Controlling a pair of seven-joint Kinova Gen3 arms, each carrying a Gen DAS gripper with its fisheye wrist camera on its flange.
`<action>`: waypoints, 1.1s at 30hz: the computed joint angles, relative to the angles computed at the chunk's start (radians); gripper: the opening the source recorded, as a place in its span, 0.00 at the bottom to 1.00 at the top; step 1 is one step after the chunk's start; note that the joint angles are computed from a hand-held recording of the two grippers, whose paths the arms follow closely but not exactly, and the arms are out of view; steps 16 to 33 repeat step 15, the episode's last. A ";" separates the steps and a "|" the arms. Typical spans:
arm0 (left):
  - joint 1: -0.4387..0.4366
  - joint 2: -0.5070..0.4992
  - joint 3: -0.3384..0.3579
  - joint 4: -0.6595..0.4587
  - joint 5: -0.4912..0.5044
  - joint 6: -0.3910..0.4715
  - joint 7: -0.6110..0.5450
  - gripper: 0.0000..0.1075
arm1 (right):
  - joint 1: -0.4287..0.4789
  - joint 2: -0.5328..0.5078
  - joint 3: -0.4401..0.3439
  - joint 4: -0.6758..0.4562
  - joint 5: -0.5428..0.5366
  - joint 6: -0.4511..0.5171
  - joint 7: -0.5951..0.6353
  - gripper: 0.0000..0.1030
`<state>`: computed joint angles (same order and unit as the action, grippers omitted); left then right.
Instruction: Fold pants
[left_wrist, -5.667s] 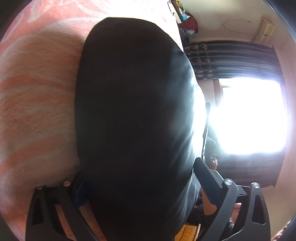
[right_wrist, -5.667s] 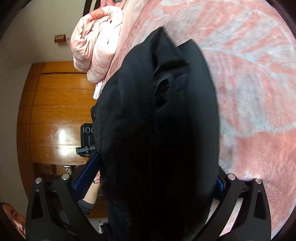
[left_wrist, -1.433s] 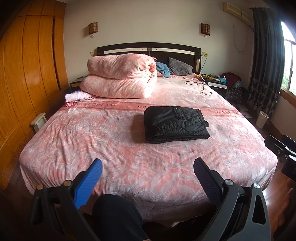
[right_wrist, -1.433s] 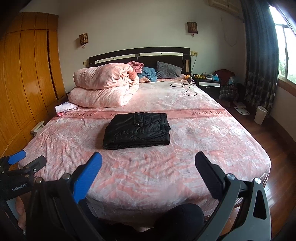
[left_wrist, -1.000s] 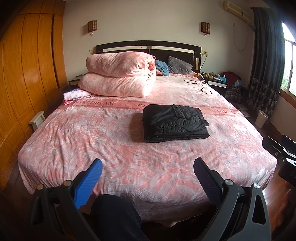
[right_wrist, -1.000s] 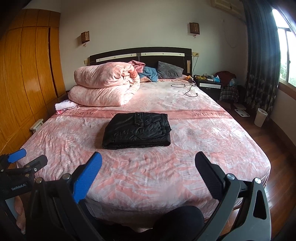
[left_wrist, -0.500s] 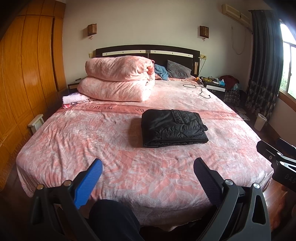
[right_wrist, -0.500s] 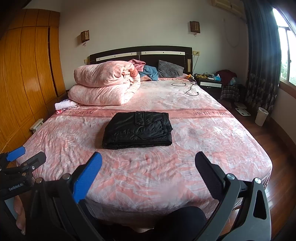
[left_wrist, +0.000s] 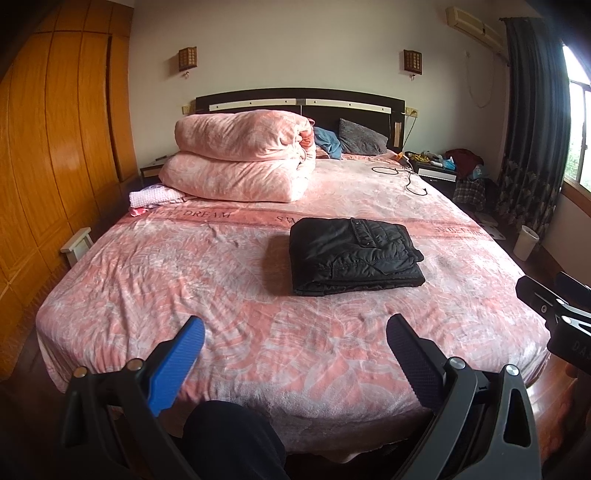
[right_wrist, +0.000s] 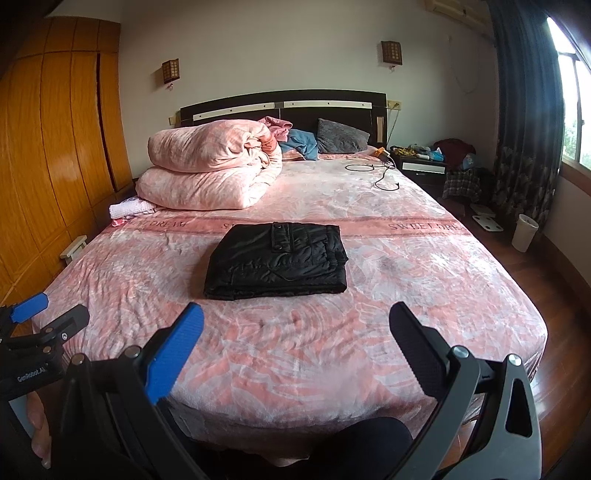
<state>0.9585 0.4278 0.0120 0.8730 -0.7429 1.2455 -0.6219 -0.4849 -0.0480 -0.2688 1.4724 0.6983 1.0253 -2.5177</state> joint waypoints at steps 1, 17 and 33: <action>-0.001 0.000 -0.001 0.001 -0.001 0.001 -0.001 0.92 | 0.001 0.001 0.002 0.000 -0.002 -0.005 0.004 0.97; -0.028 -0.010 0.005 0.002 0.038 -0.003 -0.005 0.92 | -0.005 0.011 0.010 -0.007 0.003 -0.017 0.009 0.97; -0.028 -0.010 0.005 0.002 0.038 -0.003 -0.005 0.92 | -0.005 0.011 0.010 -0.007 0.003 -0.017 0.009 0.97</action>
